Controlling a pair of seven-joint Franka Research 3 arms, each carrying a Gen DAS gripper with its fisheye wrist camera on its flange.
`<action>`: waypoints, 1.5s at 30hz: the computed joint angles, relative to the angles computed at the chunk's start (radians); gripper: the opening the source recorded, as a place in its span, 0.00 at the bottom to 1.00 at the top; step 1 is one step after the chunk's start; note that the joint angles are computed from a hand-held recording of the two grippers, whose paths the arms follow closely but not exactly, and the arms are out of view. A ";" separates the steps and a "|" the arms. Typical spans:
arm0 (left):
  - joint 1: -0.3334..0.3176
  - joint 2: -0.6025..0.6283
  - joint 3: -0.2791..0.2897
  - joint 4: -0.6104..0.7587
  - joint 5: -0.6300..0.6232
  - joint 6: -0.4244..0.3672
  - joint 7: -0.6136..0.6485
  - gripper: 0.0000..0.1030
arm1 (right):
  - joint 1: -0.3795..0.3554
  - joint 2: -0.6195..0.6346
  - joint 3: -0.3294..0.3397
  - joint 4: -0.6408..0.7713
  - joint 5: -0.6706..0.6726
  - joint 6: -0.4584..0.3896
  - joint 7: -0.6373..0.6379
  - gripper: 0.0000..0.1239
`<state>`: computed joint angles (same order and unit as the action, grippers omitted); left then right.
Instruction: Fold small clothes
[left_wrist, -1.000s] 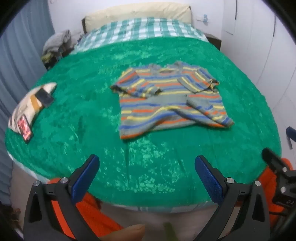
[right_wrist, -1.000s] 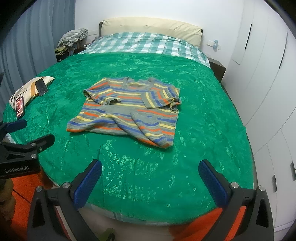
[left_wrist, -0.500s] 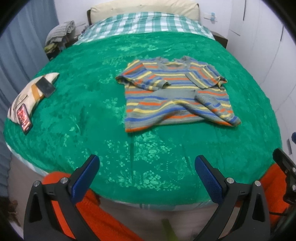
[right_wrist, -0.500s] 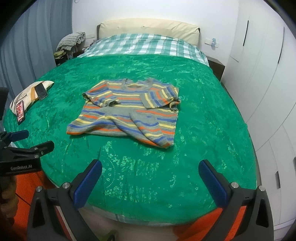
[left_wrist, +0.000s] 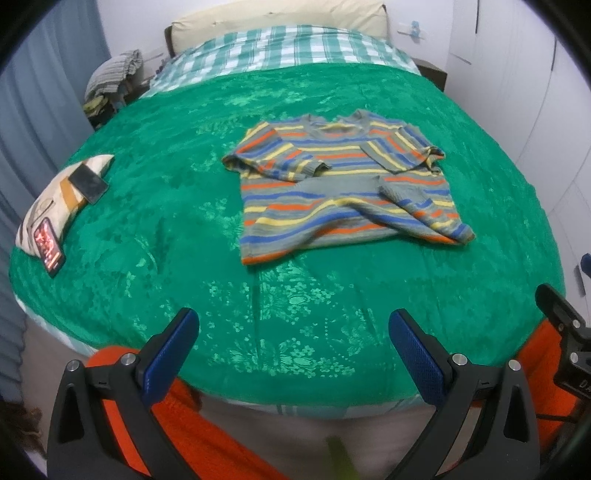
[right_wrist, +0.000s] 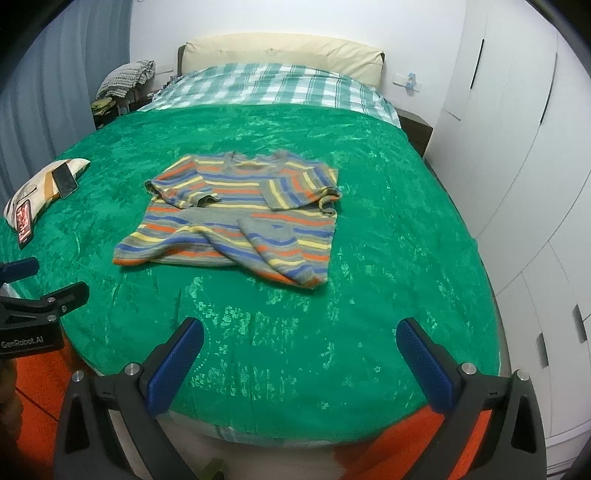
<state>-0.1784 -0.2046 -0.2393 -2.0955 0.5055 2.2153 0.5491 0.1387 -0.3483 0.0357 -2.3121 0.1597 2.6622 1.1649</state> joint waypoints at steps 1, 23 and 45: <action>0.000 0.000 0.000 0.000 0.001 -0.002 0.000 1.00 | -0.002 0.000 0.002 0.000 -0.005 0.001 0.003 0.83; -0.007 0.009 -0.013 0.020 0.061 -0.039 -0.023 1.00 | 0.007 -0.003 -0.001 0.000 0.004 -0.024 0.006 0.83; -0.020 0.019 -0.020 0.046 0.113 -0.089 -0.022 1.00 | 0.018 -0.004 -0.002 0.008 0.025 -0.051 -0.013 0.83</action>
<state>-0.1985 -0.1851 -0.2591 -2.0499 0.6184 2.1262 0.5275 0.1565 -0.3524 0.0341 -2.3044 0.1848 2.6108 1.1515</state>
